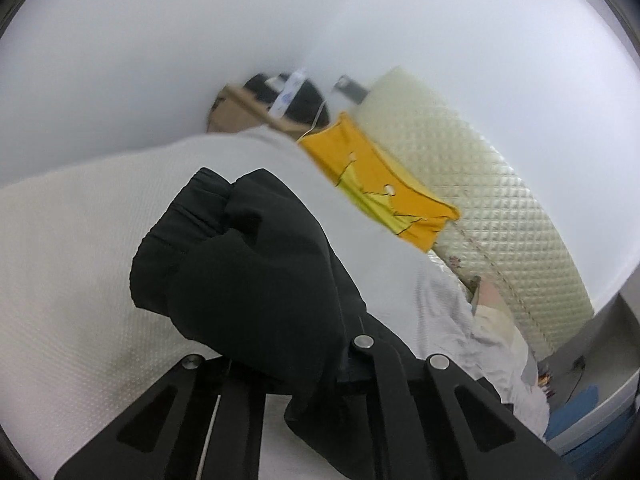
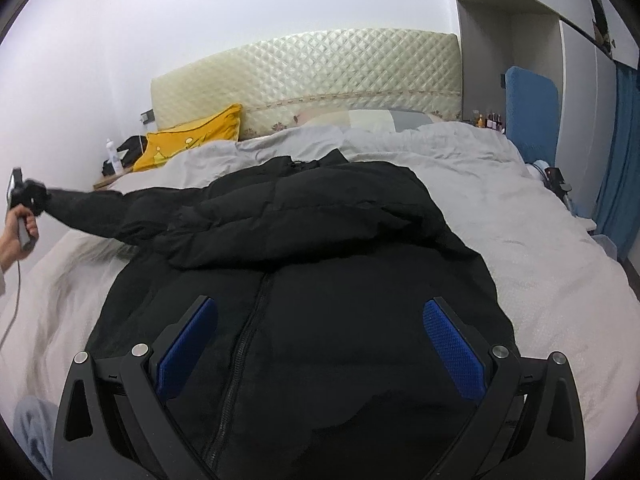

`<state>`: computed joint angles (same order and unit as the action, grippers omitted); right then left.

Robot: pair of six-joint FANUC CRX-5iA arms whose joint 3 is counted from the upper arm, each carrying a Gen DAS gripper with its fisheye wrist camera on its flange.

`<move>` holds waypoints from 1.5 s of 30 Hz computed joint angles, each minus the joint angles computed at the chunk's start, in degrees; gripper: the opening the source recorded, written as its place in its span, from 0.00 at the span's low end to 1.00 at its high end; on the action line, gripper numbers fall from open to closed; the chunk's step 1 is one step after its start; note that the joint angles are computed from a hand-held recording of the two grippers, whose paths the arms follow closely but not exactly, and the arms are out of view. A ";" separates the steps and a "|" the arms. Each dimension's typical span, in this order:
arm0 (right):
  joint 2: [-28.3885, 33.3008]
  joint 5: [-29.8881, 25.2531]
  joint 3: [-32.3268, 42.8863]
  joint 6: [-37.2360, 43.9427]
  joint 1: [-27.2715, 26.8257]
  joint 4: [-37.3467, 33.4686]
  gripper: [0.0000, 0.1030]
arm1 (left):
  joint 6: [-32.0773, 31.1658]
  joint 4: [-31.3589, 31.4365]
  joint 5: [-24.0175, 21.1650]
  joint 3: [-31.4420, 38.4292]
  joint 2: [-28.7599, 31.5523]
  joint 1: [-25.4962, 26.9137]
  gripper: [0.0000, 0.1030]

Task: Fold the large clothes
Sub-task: 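Lift the sleeve with the left gripper and fold it over the jacket body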

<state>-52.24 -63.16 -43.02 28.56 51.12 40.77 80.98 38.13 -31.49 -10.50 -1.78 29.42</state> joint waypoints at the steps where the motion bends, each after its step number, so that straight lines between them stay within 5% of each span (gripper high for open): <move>1: -0.47 -0.21 -0.15 -0.21 0.44 0.26 1.00 | 1.55 -2.14 -1.15 1.54 -0.44 -0.46 0.06; 13: -6.07 -3.16 -2.01 1.01 4.52 6.08 1.00 | 15.42 -21.76 -12.44 20.34 -3.41 -12.01 0.06; 17: -6.89 0.53 -0.88 5.06 0.40 1.38 1.00 | 20.23 -25.82 -14.18 25.38 -2.96 -17.56 0.06; 25: -8.73 2.68 -0.81 7.70 -4.51 0.45 1.00 | 29.13 -43.87 -24.51 42.73 2.61 -32.96 0.06; 33: -10.68 3.68 -0.83 7.73 -9.78 0.38 1.00 | 30.23 -56.10 -34.84 60.93 12.95 -49.72 0.06; 45: -8.90 10.88 2.39 18.93 -23.47 -11.75 1.00 | 33.71 -57.69 -33.09 72.15 27.74 -63.09 0.07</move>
<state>-61.14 -52.28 -40.63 47.49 27.65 29.02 114.69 -19.56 -64.58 61.65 25.96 -33.67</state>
